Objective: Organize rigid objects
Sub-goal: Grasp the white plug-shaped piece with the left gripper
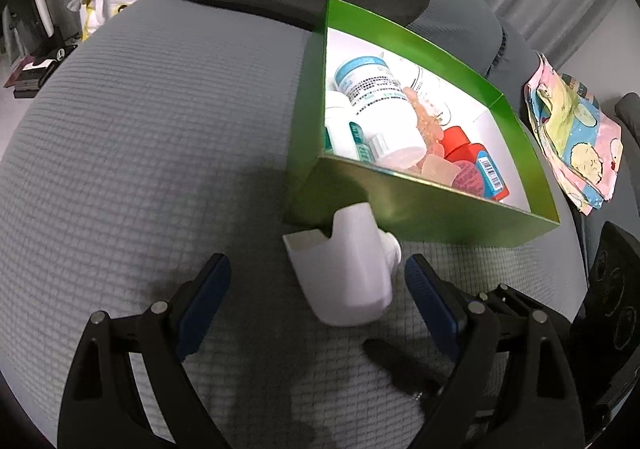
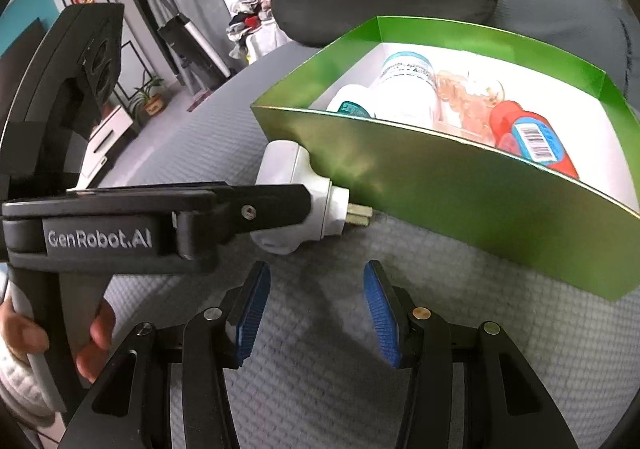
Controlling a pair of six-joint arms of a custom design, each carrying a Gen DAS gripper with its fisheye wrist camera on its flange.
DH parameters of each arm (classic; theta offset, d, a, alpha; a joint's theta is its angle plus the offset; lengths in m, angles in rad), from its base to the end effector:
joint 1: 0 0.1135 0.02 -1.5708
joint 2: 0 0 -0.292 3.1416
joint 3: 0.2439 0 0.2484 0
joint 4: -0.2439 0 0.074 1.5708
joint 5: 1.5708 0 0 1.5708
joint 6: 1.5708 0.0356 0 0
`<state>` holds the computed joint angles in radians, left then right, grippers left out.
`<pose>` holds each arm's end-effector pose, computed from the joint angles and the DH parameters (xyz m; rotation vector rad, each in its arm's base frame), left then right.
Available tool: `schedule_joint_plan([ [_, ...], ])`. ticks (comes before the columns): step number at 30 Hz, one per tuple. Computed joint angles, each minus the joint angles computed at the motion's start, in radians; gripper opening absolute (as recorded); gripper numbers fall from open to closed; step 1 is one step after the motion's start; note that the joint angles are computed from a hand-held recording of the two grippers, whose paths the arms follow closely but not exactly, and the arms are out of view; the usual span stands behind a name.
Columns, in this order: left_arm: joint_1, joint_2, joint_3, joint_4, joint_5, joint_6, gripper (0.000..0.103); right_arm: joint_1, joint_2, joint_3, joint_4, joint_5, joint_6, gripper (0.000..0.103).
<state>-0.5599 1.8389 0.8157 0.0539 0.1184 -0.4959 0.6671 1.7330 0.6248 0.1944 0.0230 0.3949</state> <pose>0.2824 -0.1820 0.1303 0.1323 2.6244 -0.5450 0.2325 0.1821 0.1259 -0.3338 2.5109 0.4121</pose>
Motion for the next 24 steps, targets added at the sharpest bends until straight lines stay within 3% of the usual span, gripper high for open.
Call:
schedule_joint_plan([
  [1,0.001,0.007,0.007,0.0,0.006,0.001,0.088,-0.004,0.008,0.002,0.009,-0.005,0.002,0.067],
  [5,-0.001,0.027,0.023,0.001,0.012,0.013,0.088,-0.016,0.038,0.019,0.034,-0.03,-0.001,0.067],
  [14,0.002,0.063,0.052,0.001,0.036,0.029,0.087,-0.011,0.101,0.076,0.052,-0.052,0.005,0.079],
  [17,-0.007,0.065,0.055,-0.003,0.022,0.041,0.082,-0.006,0.106,0.073,0.071,-0.063,-0.008,0.079],
  [19,-0.01,0.064,0.052,0.002,0.021,0.045,0.077,-0.009,0.103,0.06,0.093,-0.089,-0.013,0.069],
  [24,-0.016,0.036,0.033,-0.001,0.018,0.056,0.065,-0.005,0.096,0.044,0.106,-0.09,-0.003,0.062],
])
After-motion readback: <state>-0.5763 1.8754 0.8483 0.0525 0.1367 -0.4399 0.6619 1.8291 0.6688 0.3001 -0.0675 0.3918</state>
